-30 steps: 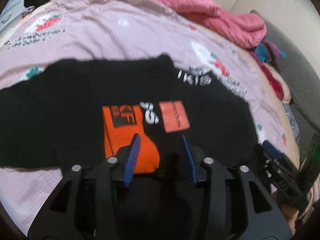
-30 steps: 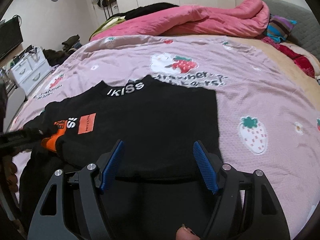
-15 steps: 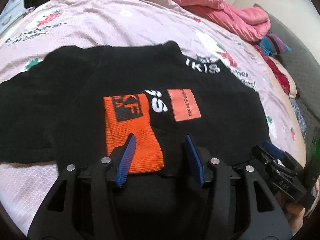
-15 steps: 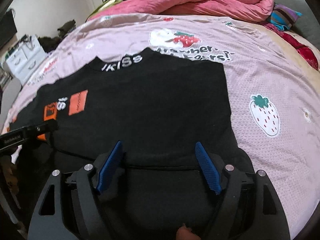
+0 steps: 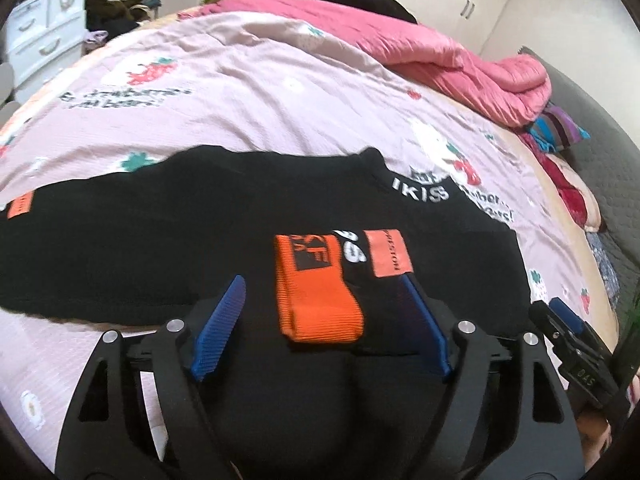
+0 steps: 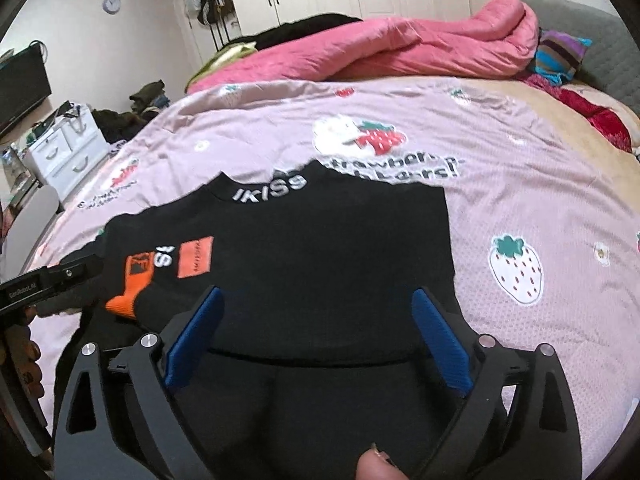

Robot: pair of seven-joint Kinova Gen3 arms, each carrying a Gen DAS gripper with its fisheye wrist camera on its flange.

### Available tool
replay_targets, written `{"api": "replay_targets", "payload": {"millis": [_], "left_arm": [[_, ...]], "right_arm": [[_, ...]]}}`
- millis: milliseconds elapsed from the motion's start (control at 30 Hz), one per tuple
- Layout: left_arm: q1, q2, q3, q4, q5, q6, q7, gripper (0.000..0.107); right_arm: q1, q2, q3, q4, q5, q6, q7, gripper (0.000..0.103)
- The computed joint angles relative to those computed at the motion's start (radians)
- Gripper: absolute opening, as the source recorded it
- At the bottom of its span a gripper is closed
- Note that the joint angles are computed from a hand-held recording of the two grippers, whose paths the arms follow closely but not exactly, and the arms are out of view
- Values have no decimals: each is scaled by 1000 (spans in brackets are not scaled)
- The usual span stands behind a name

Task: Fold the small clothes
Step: 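Move the left tool to the orange cuff of the other sleeve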

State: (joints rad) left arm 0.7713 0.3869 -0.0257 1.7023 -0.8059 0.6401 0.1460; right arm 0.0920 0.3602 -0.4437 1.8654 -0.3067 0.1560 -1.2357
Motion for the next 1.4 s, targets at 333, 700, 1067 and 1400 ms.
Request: {"api": "replay_targets", "payload": {"millis": [333,700,1067,1400], "left_arm": [[24,-73,16,96,-123,87,231,91],[-30,-111,97,146,-140,191,306,94],[-78,-186,152,221,-164,296,405,94],[-152,-255,199,302,-130,368,496,94]], "right_arm": [[6,-28,-56,38,26,-67,-23,96],[65,-43,-168,53,99,-99,-79,97],[32,-70,-209,55,153,-104,-112,98],[-60,-74,-186,43,158,-74,-69,98]]}}
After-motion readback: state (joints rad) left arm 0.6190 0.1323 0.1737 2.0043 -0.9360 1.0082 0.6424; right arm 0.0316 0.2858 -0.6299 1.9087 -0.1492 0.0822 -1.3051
